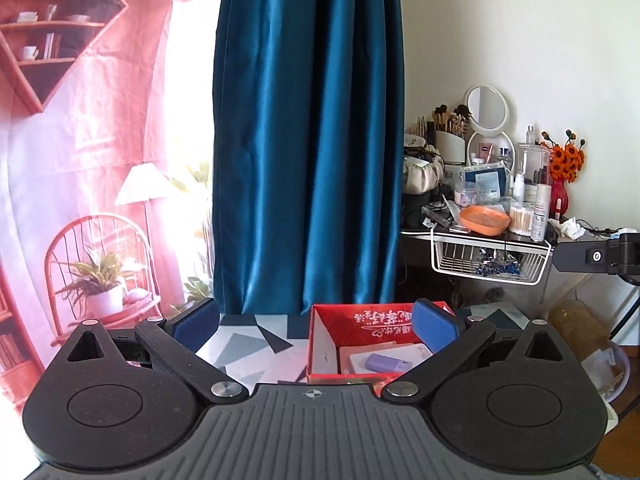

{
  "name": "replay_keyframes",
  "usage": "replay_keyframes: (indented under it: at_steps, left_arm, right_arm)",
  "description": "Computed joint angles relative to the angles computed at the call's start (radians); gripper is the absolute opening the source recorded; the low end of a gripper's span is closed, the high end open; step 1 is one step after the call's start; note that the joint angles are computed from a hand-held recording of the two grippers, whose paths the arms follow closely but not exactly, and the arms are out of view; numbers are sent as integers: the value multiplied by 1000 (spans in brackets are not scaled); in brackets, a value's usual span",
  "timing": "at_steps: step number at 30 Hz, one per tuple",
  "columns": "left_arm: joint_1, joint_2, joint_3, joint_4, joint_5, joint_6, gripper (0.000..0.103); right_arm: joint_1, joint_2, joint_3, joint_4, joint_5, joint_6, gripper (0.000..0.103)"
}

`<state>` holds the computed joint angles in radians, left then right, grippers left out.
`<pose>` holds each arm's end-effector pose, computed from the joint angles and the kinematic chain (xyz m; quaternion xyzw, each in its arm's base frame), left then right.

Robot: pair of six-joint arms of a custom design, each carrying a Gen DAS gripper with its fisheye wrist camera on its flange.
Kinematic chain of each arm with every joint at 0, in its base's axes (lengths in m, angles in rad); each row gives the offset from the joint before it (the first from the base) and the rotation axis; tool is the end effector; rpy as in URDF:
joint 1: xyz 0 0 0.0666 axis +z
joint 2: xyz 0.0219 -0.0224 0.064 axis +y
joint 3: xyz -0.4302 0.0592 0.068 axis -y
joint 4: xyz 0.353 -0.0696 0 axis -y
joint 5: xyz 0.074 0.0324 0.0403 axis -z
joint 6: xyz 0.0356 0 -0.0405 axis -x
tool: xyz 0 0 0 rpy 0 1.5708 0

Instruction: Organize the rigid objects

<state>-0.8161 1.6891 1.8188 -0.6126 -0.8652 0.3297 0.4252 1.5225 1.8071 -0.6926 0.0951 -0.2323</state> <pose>0.4141 -0.4014 0.5502 -0.0235 0.8062 0.0468 0.5893 0.4645 0.2062 0.6191 -0.0544 0.8334 0.1395 0.5320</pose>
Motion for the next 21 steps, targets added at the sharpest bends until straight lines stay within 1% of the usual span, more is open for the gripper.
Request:
replay_keyframes:
  at_steps: [4, 11, 15, 21]
  left_arm:
    - [-2, 4, -1, -20, -24, 15, 103]
    - [-1, 2, 0, -57, -44, 46, 103]
    - [4, 4, 6, -87, -35, 72, 103]
    - [4, -1, 1, -103, -31, 86, 103]
  right_arm:
    - [-1, 8, -8, -39, 12, -13, 103]
    - [12, 19, -21, -38, 39, 1, 103]
    - [15, 18, -23, -35, 42, 10, 103]
    - [15, 17, -23, -34, 41, 12, 103]
